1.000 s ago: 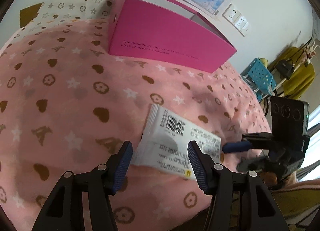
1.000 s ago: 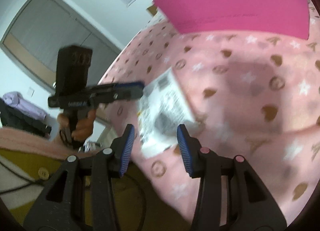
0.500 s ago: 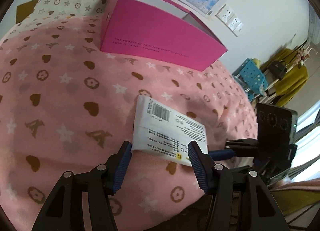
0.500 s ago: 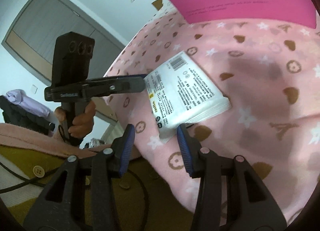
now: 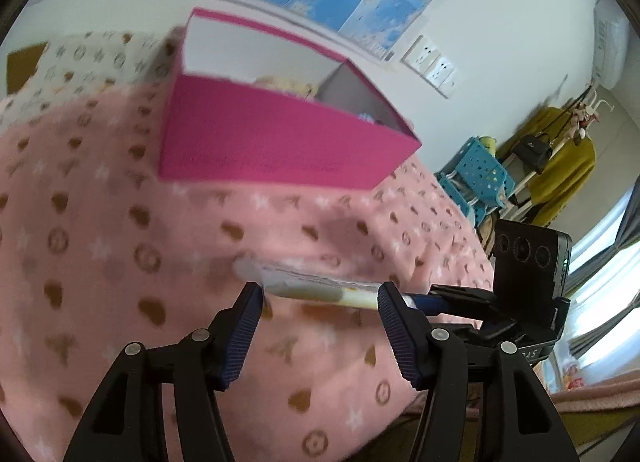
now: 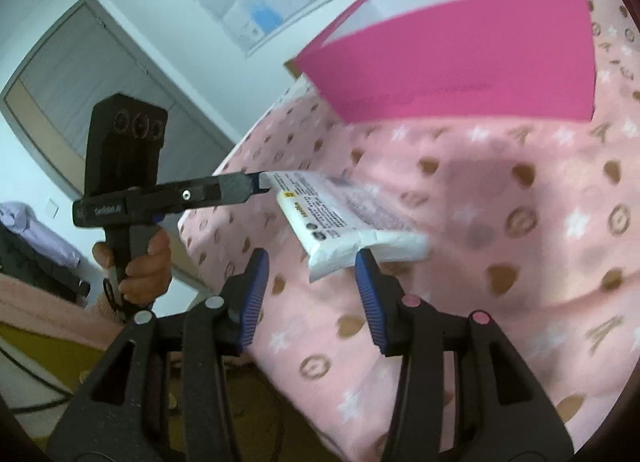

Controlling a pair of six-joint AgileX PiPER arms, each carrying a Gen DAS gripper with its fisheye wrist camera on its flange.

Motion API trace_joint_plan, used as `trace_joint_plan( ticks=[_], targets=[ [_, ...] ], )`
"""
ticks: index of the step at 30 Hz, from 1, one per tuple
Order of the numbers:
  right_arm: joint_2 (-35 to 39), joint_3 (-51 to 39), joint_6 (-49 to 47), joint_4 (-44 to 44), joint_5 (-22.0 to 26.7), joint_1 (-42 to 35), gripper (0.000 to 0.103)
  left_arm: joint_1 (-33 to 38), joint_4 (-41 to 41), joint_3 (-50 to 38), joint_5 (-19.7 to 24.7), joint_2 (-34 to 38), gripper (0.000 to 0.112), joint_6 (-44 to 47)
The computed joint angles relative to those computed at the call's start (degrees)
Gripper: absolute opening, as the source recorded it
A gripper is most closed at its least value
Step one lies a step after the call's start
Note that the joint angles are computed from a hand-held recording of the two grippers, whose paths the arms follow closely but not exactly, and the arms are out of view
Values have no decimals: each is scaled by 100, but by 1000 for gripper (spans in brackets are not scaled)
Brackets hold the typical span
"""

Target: Organize soft objects

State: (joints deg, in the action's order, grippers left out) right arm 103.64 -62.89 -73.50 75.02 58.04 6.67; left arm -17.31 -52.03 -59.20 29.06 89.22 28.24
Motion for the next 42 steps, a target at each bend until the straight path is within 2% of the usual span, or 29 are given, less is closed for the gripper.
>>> trace_joint_plan(
  ticks=[8, 14, 18, 20, 25, 27, 30, 34, 38, 42],
  targets=[
    [134, -463, 167, -186, -761, -10, 48, -52, 701, -1053, 192, 844, 60, -401],
    [566, -991, 814, -618, -729, -52, 48, -73, 1620, -1363, 152, 1138, 60, -1176],
    [597, -976, 1172, -819, -556, -116, 48, -28, 2073, -1467, 210, 1202, 60, -1460],
    [551, -889, 1247, -868, -463, -140, 48, -4, 2289, -1655, 328, 1341, 60, -1569],
    [459, -778, 1504, -1095, -618, -12, 48, -2, 2607, -2197, 630, 1753, 60, -1661],
    [554, -850, 1584, -1078, -588, 10, 48, -24, 2690, -2409, 762, 1927, 60, -1692],
    [615, -936, 1578, -1001, -639, 77, 48, -43, 2682, -2581, 888, 2083, 49, -1674],
    [684, -1040, 1601, -977, -751, 169, 47, -76, 2642, -2529, 880, 2087, 42, -1628],
    [749, -1153, 1724, -1039, -909, 168, 33, 5, 2384, -2438, 929, 2040, 42, -1489],
    [777, -1226, 1608, -943, -918, 62, 28, 65, 1978, -2180, 909, 1910, 42, -1199]
  ],
)
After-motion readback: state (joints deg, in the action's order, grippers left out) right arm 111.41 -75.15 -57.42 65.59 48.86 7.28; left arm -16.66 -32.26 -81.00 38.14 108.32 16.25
